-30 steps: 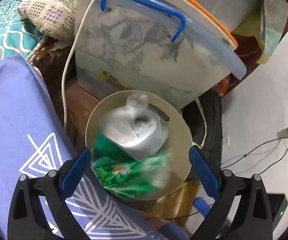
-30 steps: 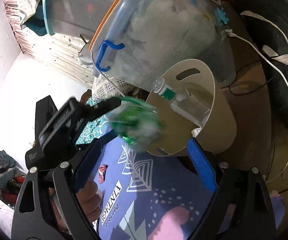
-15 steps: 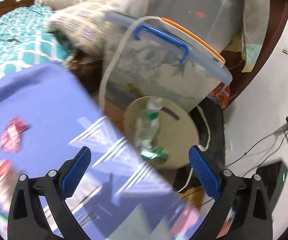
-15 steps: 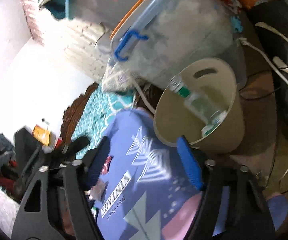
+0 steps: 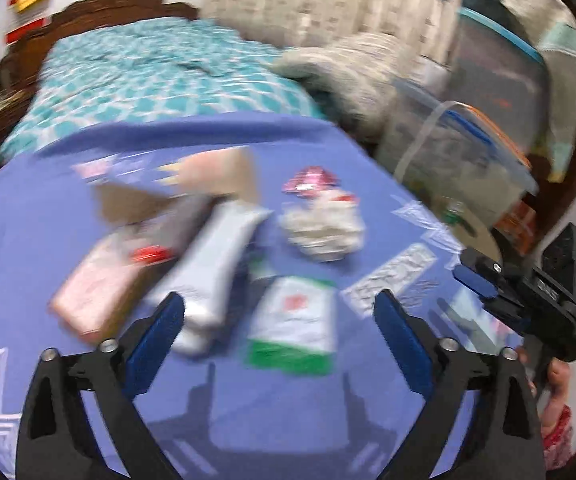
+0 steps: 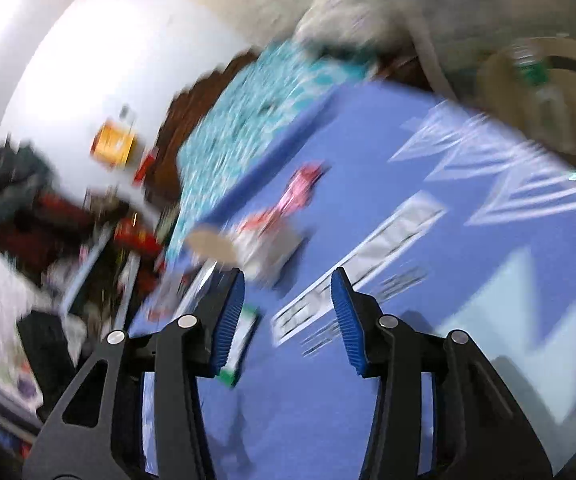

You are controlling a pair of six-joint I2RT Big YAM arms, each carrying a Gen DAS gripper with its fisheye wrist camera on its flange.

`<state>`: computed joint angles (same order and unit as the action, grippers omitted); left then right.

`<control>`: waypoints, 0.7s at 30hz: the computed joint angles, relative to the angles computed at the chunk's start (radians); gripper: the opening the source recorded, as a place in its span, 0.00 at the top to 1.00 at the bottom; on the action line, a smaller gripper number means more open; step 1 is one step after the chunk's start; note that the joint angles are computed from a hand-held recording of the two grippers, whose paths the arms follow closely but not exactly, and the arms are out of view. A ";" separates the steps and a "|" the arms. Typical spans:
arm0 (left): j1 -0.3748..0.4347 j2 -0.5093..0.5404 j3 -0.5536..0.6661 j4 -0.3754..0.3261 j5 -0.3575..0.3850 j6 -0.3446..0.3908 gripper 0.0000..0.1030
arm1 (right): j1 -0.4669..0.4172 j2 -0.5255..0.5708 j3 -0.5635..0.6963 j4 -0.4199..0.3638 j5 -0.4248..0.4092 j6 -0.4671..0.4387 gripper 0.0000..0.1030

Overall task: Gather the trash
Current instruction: 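Grasp the PURE MILK carton with left gripper while right grasps green snack packet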

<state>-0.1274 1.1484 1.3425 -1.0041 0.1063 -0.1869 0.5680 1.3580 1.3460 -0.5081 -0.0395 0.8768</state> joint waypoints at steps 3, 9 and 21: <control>0.073 -0.006 -0.029 -0.005 0.032 0.024 0.28 | 0.040 0.103 0.094 -0.047 -0.098 -0.031 0.62; 0.077 0.037 -0.037 0.017 0.055 0.066 0.40 | 0.062 0.231 0.213 -0.114 -0.147 -0.019 0.65; 0.097 -0.008 -0.092 0.017 0.109 0.057 0.51 | 0.101 0.314 0.299 -0.123 -0.185 -0.021 0.93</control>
